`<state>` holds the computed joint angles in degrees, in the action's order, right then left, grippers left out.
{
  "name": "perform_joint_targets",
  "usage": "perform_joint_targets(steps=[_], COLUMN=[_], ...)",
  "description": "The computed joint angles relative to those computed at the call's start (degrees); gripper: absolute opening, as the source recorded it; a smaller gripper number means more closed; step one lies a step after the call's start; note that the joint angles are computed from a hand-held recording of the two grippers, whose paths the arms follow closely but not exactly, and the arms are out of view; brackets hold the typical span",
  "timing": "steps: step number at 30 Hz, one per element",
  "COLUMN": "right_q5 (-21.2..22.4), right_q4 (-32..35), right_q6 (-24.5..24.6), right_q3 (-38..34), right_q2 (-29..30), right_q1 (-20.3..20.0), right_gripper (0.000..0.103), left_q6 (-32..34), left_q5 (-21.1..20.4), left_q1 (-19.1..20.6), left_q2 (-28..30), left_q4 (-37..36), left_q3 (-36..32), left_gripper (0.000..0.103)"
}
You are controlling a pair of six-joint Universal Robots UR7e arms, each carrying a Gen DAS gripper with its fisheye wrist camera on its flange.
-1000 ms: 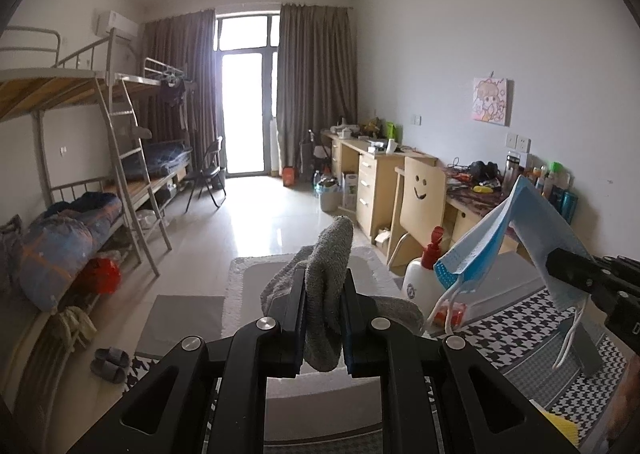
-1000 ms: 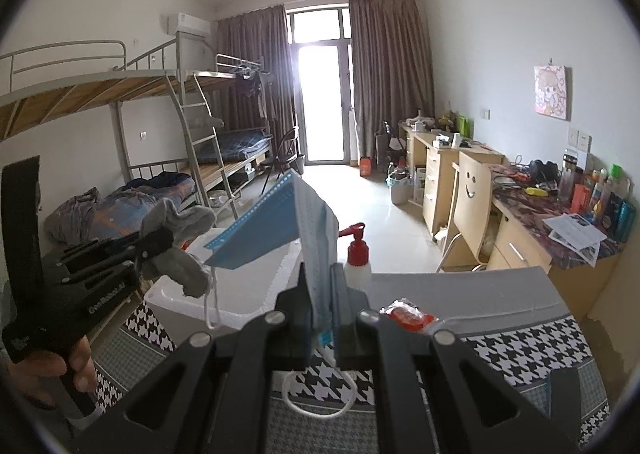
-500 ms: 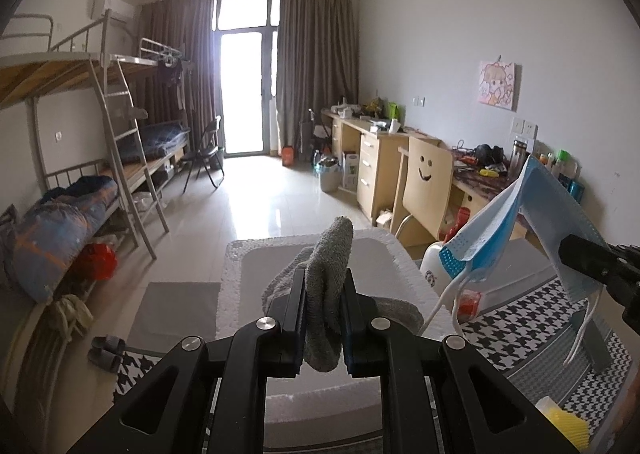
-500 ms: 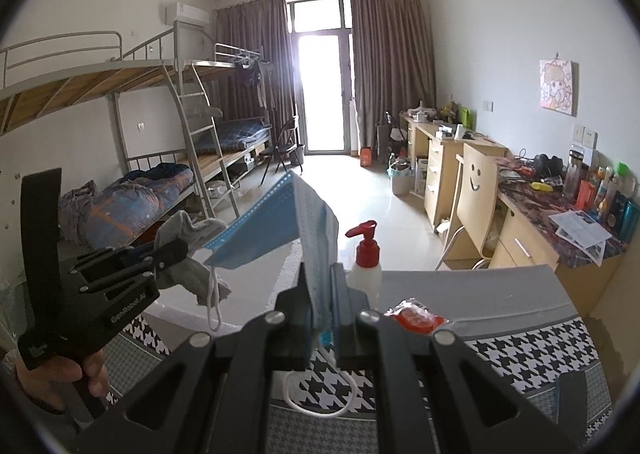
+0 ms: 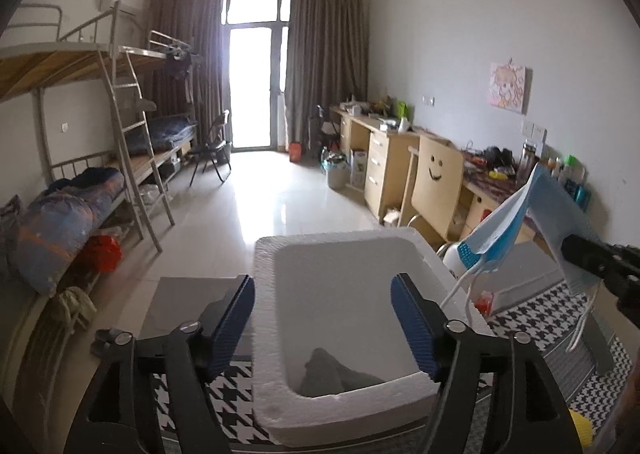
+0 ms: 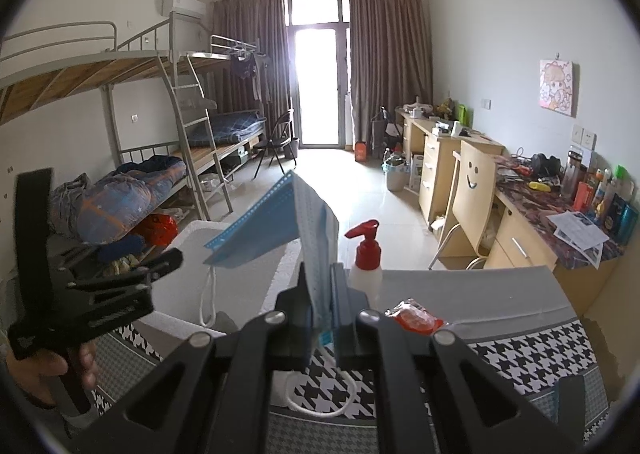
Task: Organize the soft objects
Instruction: 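Lower the blue mask into the white foam box and open the right tool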
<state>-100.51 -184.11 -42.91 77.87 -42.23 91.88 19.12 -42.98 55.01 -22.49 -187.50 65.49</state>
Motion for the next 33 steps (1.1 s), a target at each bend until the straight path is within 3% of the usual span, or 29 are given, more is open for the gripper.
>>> perform_joint_targets(steps=[3, 11, 33], right_q5=[0.0, 0.1, -1.1], right_q4=[0.3, 2.4, 10.2], right_q6=[-0.2, -0.5, 1.0], right_q3=[-0.3, -2.1, -6.8], right_q2=[0.1, 1.3, 4.8], right_q1=[0.0, 0.8, 2.3], right_gripper=[0.010, 0.011, 0.011], left_q6=[1.3, 2.0, 3.9], left_q5=[0.8, 3.0, 5.6], left_q1=[-0.2, -0.3, 0.2], left_q2=[0.1, -0.5, -4.7], left_q4=[-3.5, -7.3, -16.2], left_q3=[0.5, 2.3, 10.7], left_gripper=[0.094, 0.102, 0.102])
